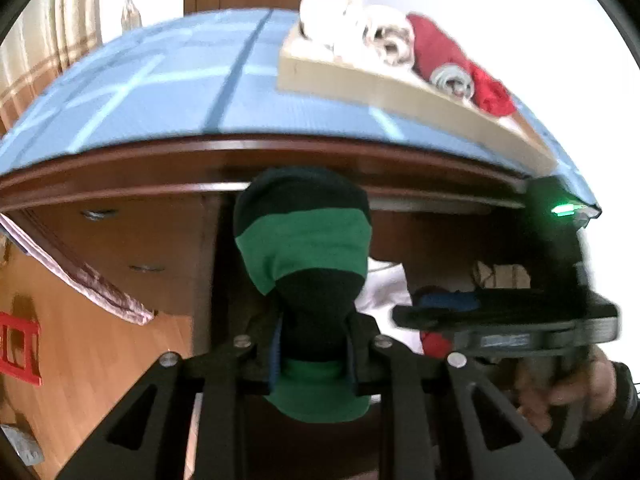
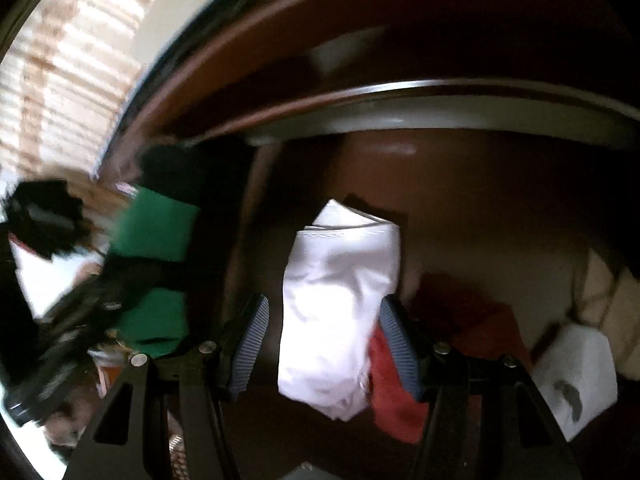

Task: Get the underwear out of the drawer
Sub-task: 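Lift the green-and-black underwear with the left tool while the right tool grasps the pink underwear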

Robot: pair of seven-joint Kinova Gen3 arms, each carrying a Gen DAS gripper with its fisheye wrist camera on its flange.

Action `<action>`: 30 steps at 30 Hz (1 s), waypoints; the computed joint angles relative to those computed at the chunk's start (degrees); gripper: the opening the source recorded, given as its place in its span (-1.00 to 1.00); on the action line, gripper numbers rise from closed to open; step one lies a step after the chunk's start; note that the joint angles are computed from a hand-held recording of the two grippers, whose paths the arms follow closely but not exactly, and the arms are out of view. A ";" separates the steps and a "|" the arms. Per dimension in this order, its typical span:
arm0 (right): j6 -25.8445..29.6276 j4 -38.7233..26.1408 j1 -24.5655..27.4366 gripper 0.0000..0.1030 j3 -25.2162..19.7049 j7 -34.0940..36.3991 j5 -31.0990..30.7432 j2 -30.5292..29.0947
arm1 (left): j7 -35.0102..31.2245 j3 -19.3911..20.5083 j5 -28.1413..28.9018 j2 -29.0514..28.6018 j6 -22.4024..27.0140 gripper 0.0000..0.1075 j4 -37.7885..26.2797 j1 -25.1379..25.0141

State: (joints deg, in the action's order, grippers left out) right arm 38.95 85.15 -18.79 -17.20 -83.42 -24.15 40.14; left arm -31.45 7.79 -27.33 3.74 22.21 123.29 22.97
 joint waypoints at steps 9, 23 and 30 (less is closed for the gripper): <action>13.06 -13.65 -11.12 0.19 7.08 -10.17 10.47 6.33 | 1.32 3.11 -2.65 -6.05 -0.57 -0.59 2.75 -3.86; 29.35 -29.66 -21.12 0.73 11.57 -17.05 22.91 13.21 | -2.86 5.35 0.88 -8.06 -1.70 -0.59 3.75 -8.23; 24.29 -25.00 -16.53 0.08 9.46 -16.48 20.37 11.00 | -8.33 4.83 6.30 -7.88 -4.23 -0.59 4.27 -9.27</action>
